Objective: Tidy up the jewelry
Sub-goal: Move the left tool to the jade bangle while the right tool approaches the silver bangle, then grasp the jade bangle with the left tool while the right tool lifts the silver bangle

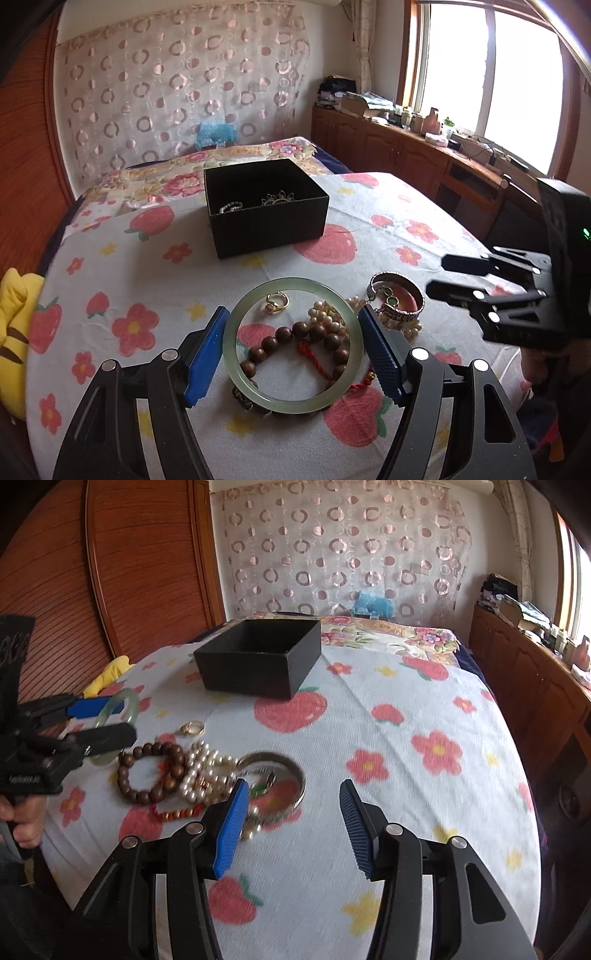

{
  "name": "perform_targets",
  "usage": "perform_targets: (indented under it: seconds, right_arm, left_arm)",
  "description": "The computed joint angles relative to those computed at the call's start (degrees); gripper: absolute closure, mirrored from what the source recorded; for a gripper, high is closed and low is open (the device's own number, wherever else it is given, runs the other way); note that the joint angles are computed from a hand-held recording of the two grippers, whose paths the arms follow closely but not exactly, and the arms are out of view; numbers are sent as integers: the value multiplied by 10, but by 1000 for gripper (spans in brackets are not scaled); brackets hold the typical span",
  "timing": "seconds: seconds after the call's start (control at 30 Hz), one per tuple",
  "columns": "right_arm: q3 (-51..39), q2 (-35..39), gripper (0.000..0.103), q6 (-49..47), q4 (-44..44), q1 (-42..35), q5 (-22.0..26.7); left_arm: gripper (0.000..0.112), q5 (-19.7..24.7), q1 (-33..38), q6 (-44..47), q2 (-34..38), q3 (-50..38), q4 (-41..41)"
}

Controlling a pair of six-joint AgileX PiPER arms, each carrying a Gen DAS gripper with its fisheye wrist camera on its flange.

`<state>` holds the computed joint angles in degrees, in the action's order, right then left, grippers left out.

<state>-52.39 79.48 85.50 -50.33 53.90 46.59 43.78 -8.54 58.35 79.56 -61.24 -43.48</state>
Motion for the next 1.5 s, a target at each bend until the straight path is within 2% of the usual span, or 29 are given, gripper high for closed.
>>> perform_targets:
  seconds: [0.27,0.47,0.57,0.6,0.73,0.93,1.2,1.5]
  right_arm:
    - [-22,38,75,-119,84,-72,-57]
    - [-33,56,77,-161,114,-88,-66]
    - [-42,64,95,-182,122,-92,-63]
    - [-44,65,96,-188,125,-92,-64]
    - [-50,65,97,-175,101,-84,-55]
    - [-70,57,98,-148,53,-65,-18]
    - [-110,51,98,-170,38,-72,4]
    - [-193,94,98,-237,54,-122,-18]
  left_arm:
    - [44,11,18,18,-1,-2,-18]
    - [44,13,22,18,-1,-5,-24]
    - [44,14,23,18,-1,-6,-24]
    - [44,15,24,17,0,-8,-24]
    - [44,20,27,13,6,-22,-24]
    - [44,19,23,1,17,-44,-20]
    - [44,12,17,-8,29,-75,-20]
    - [44,10,16,-17,63,-125,-24]
